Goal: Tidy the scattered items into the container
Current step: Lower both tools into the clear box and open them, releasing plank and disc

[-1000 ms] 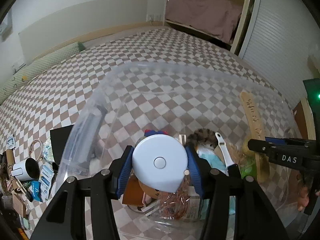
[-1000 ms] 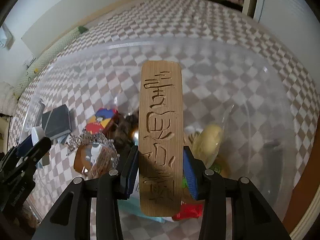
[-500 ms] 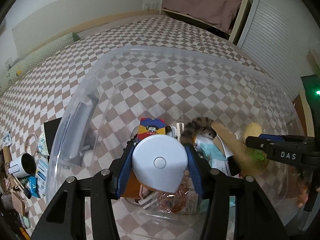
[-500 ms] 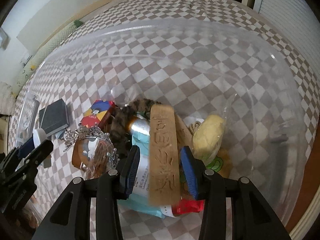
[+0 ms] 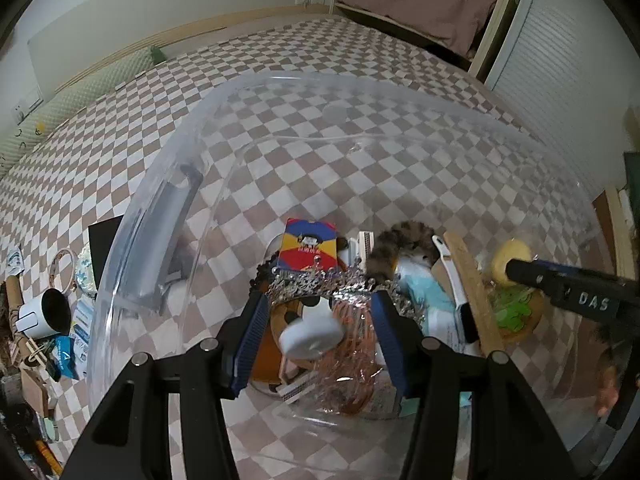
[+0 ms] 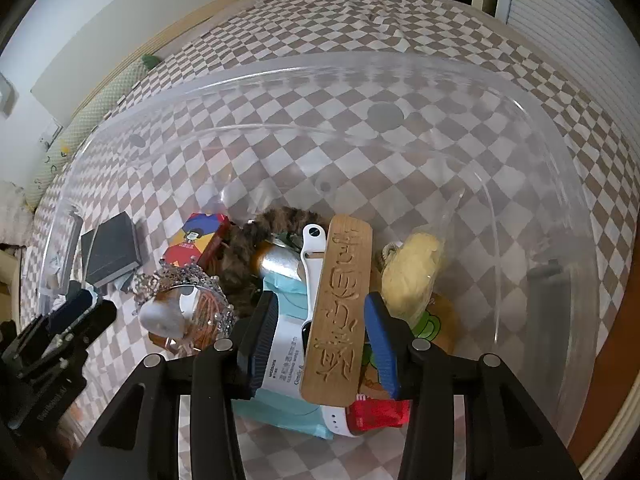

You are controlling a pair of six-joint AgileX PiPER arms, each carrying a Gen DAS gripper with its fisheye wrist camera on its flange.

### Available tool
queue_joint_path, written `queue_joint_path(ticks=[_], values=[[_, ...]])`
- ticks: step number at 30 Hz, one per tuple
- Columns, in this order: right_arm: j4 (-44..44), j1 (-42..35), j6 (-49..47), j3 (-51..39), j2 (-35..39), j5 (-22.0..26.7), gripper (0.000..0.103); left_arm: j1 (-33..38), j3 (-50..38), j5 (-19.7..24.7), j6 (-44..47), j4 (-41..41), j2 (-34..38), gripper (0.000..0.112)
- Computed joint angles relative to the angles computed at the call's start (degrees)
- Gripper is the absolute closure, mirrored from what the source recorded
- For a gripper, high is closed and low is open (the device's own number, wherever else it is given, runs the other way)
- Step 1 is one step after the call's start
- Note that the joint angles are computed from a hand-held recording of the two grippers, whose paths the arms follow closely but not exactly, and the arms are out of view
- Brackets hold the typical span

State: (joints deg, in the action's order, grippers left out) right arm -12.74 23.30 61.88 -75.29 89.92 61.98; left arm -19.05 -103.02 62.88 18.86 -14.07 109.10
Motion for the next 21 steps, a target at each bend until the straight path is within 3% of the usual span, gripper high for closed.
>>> queue_joint_path(ticks=[6, 9, 13, 15, 17, 19, 21], values=[[-0.56, 0.32, 0.15, -0.23, 0.08, 0.08, 0.058, -0.59, 2.02, -1.32, -0.37, 2.42, -0.84, 0.057], [-0.85, 0.47, 0.23, -0.34, 0.12, 0.12, 0.058, -1.06, 3.72, -3.05, -0.52, 4.28, -1.88, 0.04], [-1.39, 0.81, 0.47, -0.58, 0.22, 0.38, 0.058, -1.27, 4.81, -4.42, -0.62, 4.95, -2.73, 0.037], [-1.57, 1.06, 0.5, -0.83, 0.3, 0.77, 0.057, -1.29, 4.85, -4.5, -0.64, 4.79, -2.88, 0.027], [-2.23, 1.95, 0.07, -2.68, 1.2, 3.36, 0.055, -1.42, 5.06, -4.89, -0.33, 4.63, -3.13, 0.025], [-3.22, 3.22, -0.56, -4.19, 1.57, 4.66, 0.027, -1.57, 5.26, -5.15, -0.26, 4.85, -3.41, 0.025], [-4.17, 4.36, -0.49, -5.01, 1.67, 5.32, 0.018, -1.58, 5.15, -4.98, -0.42, 4.88, -3.49, 0.025]])
